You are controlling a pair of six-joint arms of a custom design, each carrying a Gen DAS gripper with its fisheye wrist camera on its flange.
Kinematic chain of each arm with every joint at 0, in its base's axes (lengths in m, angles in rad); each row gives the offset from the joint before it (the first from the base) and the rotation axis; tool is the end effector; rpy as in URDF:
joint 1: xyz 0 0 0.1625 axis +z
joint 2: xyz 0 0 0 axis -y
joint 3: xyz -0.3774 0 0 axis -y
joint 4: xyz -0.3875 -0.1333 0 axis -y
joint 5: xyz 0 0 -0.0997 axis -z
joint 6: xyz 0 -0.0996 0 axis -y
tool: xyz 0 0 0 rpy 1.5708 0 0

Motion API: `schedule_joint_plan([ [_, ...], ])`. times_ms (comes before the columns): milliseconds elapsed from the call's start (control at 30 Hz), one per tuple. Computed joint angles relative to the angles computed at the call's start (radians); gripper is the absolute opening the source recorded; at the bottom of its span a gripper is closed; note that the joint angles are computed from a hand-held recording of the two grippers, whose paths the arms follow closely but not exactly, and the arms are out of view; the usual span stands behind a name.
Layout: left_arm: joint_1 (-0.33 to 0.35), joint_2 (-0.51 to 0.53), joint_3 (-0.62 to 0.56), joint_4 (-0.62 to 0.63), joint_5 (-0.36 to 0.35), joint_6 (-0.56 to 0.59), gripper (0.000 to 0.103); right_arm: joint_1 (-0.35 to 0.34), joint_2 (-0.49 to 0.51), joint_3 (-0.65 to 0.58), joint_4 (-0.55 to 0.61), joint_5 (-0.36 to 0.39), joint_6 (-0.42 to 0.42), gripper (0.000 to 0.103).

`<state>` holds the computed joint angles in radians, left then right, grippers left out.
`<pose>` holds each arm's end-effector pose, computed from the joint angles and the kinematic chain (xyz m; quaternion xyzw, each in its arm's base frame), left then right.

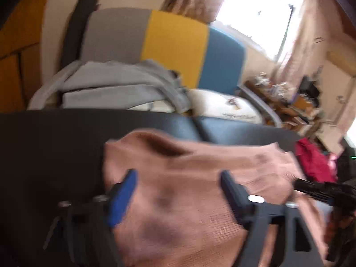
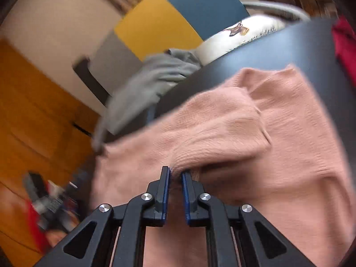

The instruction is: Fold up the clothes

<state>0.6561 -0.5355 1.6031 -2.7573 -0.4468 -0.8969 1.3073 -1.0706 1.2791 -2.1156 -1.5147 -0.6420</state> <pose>-0.3516 -0.5523 -0.0153 -0.0241 0.8449 -0.4496 0.2887 -0.0449 -0.6995 0.3525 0.1900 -0.9670 0.1625 0.0483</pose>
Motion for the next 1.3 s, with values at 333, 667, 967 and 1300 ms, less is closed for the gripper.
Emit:
schedule_joint_plan([
  [333, -0.021, 0.006, -0.022, 0.072, 0.066, -0.029, 0.085, 0.002, -0.058, 0.025, 0.011, -0.016, -0.2, 0.022],
  [667, 0.04, 0.132, -0.265, 0.112, 0.028, 0.153, 0.085, 0.13, 0.084, 0.02, -0.227, -0.228, -0.455, 0.023],
  [967, 0.076, 0.166, -0.312, 0.35, -0.003, 0.005, 0.103, 0.022, 0.02, 0.11, -0.313, -0.143, -0.431, 0.028],
  [1300, 0.027, 0.108, -0.22, 0.374, 0.037, -0.219, 0.093, 0.048, 0.003, 0.243, -0.575, -0.187, -0.507, 0.038],
])
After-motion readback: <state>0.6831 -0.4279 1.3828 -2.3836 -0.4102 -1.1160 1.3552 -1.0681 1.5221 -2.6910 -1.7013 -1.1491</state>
